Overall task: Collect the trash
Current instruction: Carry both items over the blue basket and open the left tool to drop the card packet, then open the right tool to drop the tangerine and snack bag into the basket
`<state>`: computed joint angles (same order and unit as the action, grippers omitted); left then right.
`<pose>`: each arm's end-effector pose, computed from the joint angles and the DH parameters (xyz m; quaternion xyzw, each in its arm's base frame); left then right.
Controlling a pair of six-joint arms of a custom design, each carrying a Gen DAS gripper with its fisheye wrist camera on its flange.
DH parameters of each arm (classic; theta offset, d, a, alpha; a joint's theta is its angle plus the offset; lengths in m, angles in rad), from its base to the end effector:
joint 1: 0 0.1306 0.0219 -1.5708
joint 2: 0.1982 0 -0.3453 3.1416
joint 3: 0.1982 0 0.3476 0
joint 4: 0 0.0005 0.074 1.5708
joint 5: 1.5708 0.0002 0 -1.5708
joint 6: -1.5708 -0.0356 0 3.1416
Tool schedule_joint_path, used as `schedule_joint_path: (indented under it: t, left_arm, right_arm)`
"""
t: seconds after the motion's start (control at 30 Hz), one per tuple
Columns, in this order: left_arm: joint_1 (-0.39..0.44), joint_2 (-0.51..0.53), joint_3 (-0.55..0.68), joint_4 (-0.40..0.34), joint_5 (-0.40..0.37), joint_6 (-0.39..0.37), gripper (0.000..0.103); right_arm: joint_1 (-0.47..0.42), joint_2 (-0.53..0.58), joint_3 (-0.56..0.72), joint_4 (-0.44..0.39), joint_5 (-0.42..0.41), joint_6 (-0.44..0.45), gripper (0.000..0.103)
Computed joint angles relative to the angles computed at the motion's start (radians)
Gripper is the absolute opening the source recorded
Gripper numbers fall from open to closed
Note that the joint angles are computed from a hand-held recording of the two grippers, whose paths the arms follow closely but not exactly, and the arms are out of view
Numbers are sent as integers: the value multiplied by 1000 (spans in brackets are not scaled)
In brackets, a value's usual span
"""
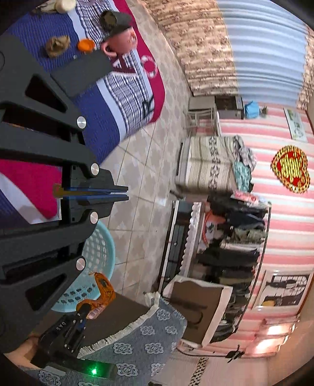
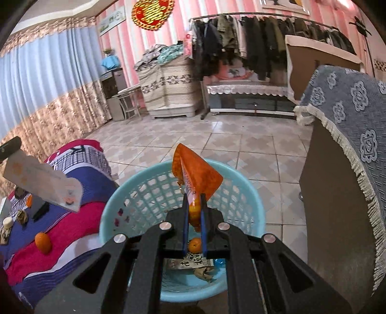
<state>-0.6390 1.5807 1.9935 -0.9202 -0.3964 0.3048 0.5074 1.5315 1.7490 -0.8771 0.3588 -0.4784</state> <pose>0.4132 -0.2905 0.5558 0.0421 0.8499 -0.0748 0.5199 0.4439 0.2319 0.4806 0.0657 0.8846 0.0637 0.4572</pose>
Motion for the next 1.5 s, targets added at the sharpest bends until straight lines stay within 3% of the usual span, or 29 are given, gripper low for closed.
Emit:
schedule_joint_path:
  t: [0.63,0.67,0.73,0.83,1.0,1.23,1.3,1.33,1.37,1.43,1.5]
  left_arm:
    - [-47,330,328,-89,71,-89,4]
    - [-43,342,345,-97,83,-92,9]
    - [-36,352,363,-115,88,-87,50]
    - [-26,316,305,-75,67,-69,80]
    - [-9,242,201,-51,9,-67,93]
    - [18,114,37,-21,-32,-39,97]
    - [26,79,-2,-27,-40,-23,97]
    - [32,61,-22,-27,-44,-18,97]
    - [38,40,-44,-28,-50,-11,97]
    - [50,5,-85,-25,-55,0,97]
    - [67,-36,-128,-22,-60,11,97]
  right_arm:
    - [-22,30,3,0,-40,-35,8]
    - [-24,34,6,0,-43,-36,8]
    - [-26,38,9,1,-48,-39,8]
    - [-25,46,16,-2,-46,-37,8]
    - [-15,61,35,-6,-31,-24,8]
    - [13,102,88,-36,31,-14,10]
    - [22,113,102,-41,53,-8,26]
    - [31,113,102,-41,63,-11,47]
    - [37,113,103,-36,72,-9,58]
    - [45,116,109,-37,90,-3,60]
    - [49,122,121,-46,94,-4,73]
